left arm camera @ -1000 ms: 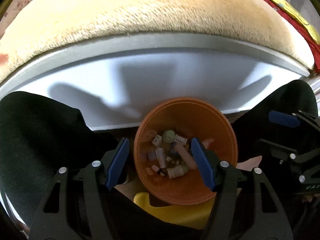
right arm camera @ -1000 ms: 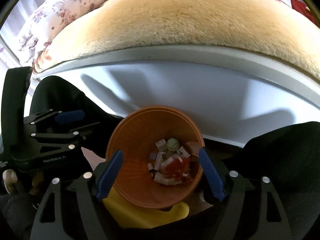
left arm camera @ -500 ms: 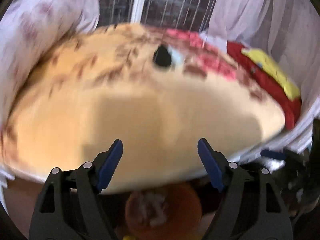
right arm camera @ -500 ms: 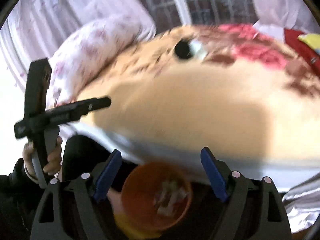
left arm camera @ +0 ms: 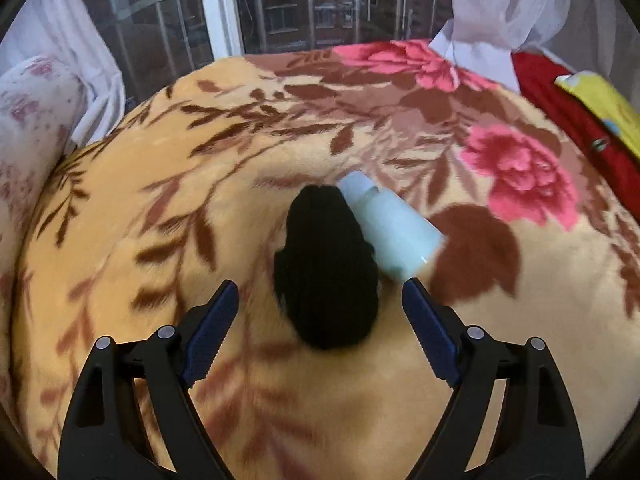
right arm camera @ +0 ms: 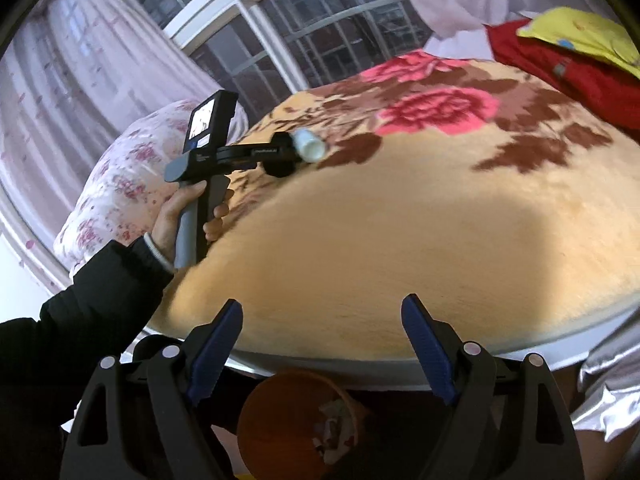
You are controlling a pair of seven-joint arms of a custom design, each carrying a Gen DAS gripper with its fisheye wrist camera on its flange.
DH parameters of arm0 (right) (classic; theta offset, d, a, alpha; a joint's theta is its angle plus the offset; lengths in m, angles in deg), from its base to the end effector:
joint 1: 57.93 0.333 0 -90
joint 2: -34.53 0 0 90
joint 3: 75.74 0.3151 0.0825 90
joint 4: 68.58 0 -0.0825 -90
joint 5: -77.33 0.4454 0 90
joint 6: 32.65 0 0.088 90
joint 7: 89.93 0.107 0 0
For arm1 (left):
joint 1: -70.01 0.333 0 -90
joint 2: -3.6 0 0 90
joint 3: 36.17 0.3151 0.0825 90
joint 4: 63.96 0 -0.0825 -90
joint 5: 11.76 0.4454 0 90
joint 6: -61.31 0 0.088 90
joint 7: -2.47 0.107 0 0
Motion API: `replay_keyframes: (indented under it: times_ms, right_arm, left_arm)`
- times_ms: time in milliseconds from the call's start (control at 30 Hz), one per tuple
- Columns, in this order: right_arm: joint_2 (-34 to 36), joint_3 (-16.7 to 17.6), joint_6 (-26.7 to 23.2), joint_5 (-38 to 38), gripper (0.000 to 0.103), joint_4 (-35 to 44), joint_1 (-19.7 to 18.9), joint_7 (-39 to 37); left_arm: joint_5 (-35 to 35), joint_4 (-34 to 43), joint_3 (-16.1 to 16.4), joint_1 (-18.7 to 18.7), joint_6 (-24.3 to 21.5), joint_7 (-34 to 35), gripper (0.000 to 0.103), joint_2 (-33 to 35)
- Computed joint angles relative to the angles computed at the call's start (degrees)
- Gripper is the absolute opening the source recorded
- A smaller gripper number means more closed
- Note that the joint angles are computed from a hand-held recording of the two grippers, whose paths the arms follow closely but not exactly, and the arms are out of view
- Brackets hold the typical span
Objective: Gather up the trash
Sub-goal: 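Grasp the black sock with the left tool, then grasp the white plastic bottle with the right tool while left holds the sock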
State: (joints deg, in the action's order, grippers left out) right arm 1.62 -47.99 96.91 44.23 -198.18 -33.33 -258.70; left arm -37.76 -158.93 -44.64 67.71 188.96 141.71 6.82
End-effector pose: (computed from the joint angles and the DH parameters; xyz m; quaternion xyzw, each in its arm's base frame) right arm 0.2890 0.4096 0.6027 -0.4241 0.7919 -0.2113 0.3851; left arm 0.6681 -0.1384 0.6149 -0.3292 0.8864 -0.2978 0.1313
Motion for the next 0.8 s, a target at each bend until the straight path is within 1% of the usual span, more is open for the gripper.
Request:
replay_keyframes:
  times_ms: [67, 100, 133, 167, 267, 367, 467, 567, 633, 667, 733, 767, 800]
  right_arm:
    - [-0.35, -0.19, 0.72, 0.15, 0.080, -0.74, 0.02, 0.69]
    - [-0.40, -0.35, 1.25, 0.17, 0.080, -1.00, -0.06, 0.89]
    - [-0.28, -0.31, 1.42, 0.22, 0.080, -0.88, -0.08, 0.90]
    - [-0.03, -0.50, 2.04, 0.19, 0.080, -0.84, -0.14, 0.70]
    - [2.13, -1.10, 2.85, -0.21, 0.080, 1.06, -0.56, -1.79]
    - [4.71, -2.33, 2.53, -0.94, 0.080, 4.06, -0.91, -6.22]
    - [8.66, -4.54, 0.74, -2.03, 0.080, 9.15, -1.34, -15.18]
    - [13.43, -7.76, 0.55, -1.30, 0.080, 14.23, -1.44, -24.45]
    - [18.89, -9.92, -0.70, -0.58, 0.080, 19.92, -1.70, -31.90]
    - [22.05, -11.04, -1.24, -0.19, 0.080, 23.20, -1.72, -35.54]
    - [27.14, -13.16, -2.02, 1.10, 0.080, 28.48, -1.41, -40.60]
    - [31.10, -14.56, -2.98, 3.12, 0.078, 32.91, -1.25, -45.00]
    - [33.82, -15.52, -4.36, 3.54, 0.077, 36.12, -0.83, -47.28]
  left_arm:
    - [0.96, 2.27, -0.30, -0.34, -0.62, -1.78, 0.081, 2.24]
    - [0.79, 3.16, -0.47, -0.29, -0.88, -2.01, 0.071, 3.09]
    - [0.64, 4.34, -0.61, -0.15, -2.14, -2.19, 0.049, 4.05]
    - [0.27, 5.69, -0.72, 0.15, -4.22, -2.44, 0.049, 5.05]
    - [-2.12, 4.55, -1.06, 1.07, -3.56, -1.37, 0.048, 4.40]
    - [-1.03, 2.02, -0.47, 1.36, -1.59, -2.53, 0.046, 2.13]
    - [-1.10, -0.50, 1.09, 2.79, -3.76, -0.73, 0.046, -1.14]
    - [-1.84, -5.29, 3.85, 4.81, -5.00, 4.75, 0.046, -6.05]
    - [-1.28, -7.11, 5.00, 5.43, -4.23, 6.64, 0.047, -7.32]
    - [-1.62, -7.47, 5.55, 5.72, -4.10, 7.40, 0.047, -7.38]
    - [-4.84, -5.42, 6.67, 6.49, -7.41, 8.37, 0.047, -5.40]
    - [-6.24, -4.06, 6.79, 6.92, -9.07, 7.73, 0.047, -4.19]
    - [-6.90, -3.44, 6.62, 7.24, -9.80, 7.18, 0.047, -3.55]
